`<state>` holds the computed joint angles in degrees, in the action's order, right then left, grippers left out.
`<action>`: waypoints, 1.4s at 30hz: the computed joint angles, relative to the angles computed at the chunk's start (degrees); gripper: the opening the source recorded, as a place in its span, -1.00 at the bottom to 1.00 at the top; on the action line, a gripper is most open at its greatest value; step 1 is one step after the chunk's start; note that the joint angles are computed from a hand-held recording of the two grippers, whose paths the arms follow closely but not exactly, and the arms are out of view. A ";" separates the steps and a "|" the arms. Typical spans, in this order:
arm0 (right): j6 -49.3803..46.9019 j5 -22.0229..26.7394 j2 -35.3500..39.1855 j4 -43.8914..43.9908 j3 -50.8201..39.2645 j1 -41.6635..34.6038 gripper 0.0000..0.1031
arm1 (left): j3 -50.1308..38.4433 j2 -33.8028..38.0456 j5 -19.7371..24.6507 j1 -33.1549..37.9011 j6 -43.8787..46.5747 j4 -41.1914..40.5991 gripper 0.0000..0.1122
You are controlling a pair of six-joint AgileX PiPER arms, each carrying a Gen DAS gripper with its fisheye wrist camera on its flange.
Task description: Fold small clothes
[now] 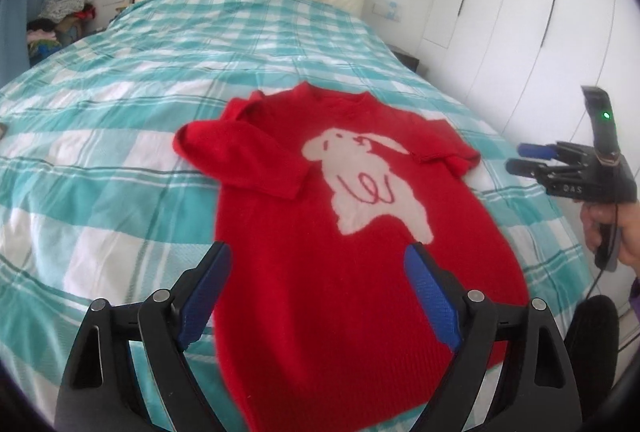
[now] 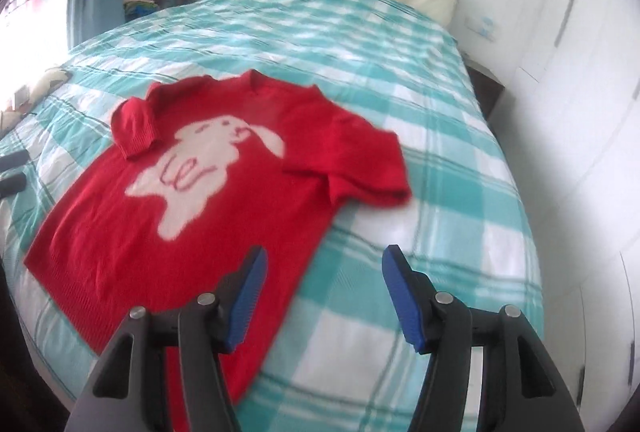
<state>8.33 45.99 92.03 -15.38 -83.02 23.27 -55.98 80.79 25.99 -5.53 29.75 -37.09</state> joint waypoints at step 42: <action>1.84 -9.34 3.74 21.95 10.26 -52.79 -0.89 | 2.23 7.41 -5.68 -5.24 -16.15 15.82 0.61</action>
